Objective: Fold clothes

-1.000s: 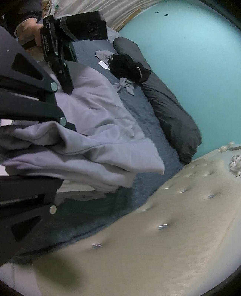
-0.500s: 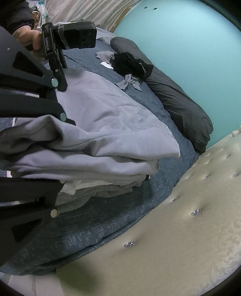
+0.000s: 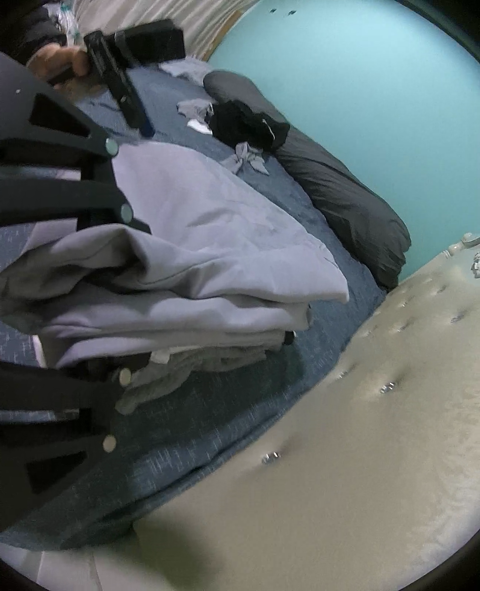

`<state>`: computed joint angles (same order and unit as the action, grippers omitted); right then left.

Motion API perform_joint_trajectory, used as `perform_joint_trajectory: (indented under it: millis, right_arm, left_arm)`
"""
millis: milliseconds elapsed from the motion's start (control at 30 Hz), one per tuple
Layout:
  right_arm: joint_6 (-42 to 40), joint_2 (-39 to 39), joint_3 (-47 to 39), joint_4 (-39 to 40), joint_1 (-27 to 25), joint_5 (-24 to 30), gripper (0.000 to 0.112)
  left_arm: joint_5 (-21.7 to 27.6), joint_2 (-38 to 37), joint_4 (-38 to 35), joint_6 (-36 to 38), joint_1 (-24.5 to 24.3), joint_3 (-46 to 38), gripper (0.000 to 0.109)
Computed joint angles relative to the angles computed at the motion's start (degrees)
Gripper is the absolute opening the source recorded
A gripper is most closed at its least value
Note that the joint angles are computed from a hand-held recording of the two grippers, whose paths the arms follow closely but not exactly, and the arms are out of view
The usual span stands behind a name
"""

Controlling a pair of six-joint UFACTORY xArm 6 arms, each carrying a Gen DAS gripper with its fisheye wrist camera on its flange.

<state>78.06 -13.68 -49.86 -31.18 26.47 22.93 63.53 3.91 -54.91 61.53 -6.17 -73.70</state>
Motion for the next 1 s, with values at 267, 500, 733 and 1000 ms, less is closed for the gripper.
perform_joint_trajectory:
  millis: [267,500,733,1000]
  right_arm:
    - [15.09,-6.37,-0.70,-19.19,3.93,12.57,0.041]
    - [8.15,-1.55,-6.82,-22.98,7.72,12.92,0.012]
    - [9.72,3.96,-7.40,-22.01,7.80,13.65,0.005]
    - [22.52,4.17,-1.68,-26.96,6.94,9.68,0.000]
  left_arm:
    - [-4.58,-0.74,0.46,3.65,-2.98,0.73,0.049]
    - [-7.34,-1.07,1.76,4.49,-5.54,2.50,0.049]
    - [-10.74,-2.37,1.74,6.68,-6.78,6.25,0.049]
    - [-14.36,-3.60,1.10,9.50,-8.03,10.36,0.049]
